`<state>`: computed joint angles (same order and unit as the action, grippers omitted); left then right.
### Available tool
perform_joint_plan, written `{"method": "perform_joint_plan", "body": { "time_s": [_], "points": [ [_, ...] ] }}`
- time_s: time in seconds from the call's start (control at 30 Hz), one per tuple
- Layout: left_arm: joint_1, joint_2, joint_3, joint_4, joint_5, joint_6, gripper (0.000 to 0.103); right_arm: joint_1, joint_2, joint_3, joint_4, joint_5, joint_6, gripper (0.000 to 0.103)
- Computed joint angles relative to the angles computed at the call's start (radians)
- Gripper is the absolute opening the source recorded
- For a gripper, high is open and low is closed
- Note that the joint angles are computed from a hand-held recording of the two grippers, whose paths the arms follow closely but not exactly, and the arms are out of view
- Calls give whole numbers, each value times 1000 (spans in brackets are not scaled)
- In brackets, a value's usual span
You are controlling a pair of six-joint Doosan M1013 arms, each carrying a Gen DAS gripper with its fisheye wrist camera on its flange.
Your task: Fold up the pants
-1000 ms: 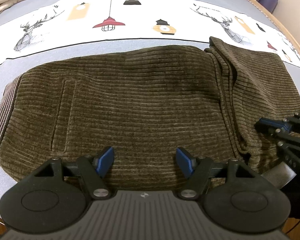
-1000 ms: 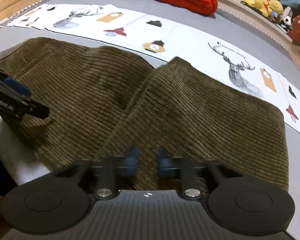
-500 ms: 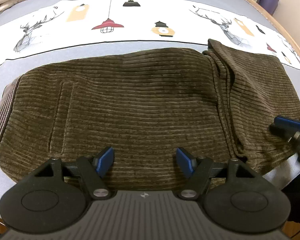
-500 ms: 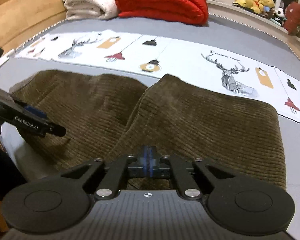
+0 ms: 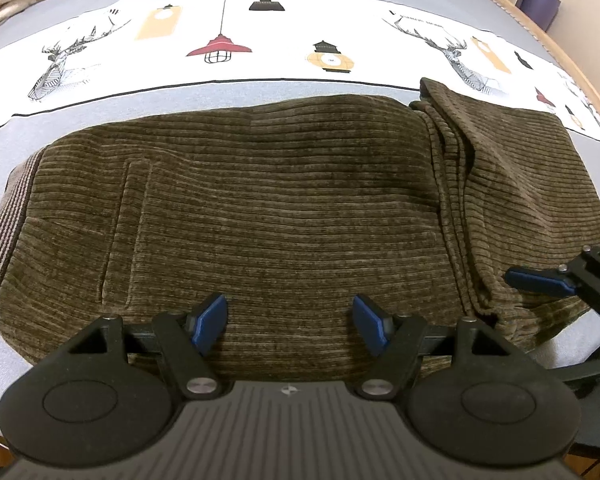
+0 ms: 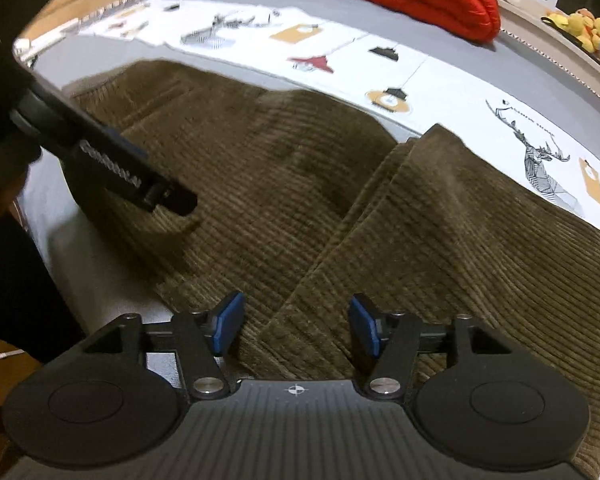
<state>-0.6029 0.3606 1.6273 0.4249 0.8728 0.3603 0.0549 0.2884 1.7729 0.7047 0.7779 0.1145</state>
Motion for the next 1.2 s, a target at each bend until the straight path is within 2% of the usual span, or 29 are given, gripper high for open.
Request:
{"method": "perform_joint_plan", "body": {
  "time_s": [0.1, 0.17, 0.23, 0.37, 0.47, 0.57, 0.67, 0.73, 0.8, 0.97, 1.03, 1.13, 1.2],
  "points": [
    [2, -3, 2, 0, -2, -7, 75, 20, -4, 18, -54, -63, -1, 61],
    [3, -6, 5, 1, -4, -15, 75, 25, -10, 30, -62, -103, -25, 43],
    [4, -8, 6, 3, -6, -22, 75, 12, -7, 18, -37, -76, -20, 29],
    [2, -13, 9, 14, -9, -37, 75, -33, -16, 1, 100, -27, -29, 24],
    [-2, -12, 7, 27, -6, -48, 75, -81, -38, 9, 282, 46, -130, 24],
    [-2, -11, 6, 29, -2, -51, 75, -108, -49, 16, 344, 112, -192, 24],
    [-3, -8, 2, 28, 3, -49, 75, -95, -29, -6, 195, 153, -127, 26],
    [-2, -5, 0, 23, 2, -43, 75, -69, -21, 1, 70, 107, -111, 29],
    [-1, -4, -1, 22, 2, -41, 75, -58, -24, 13, 25, 79, -119, 33],
    [-3, 0, -7, 35, 7, -47, 75, -107, -23, -13, 129, 151, -76, 58],
    [-7, 3, -13, 56, 11, -63, 75, -136, -20, -26, 199, 147, -36, 62],
    [-20, 6, -23, 125, 12, -108, 75, -175, -20, -29, 296, 34, 64, 69],
    [-28, 5, -26, 171, -5, -134, 75, -192, -17, -29, 312, -97, 174, 72]
  ]
}}
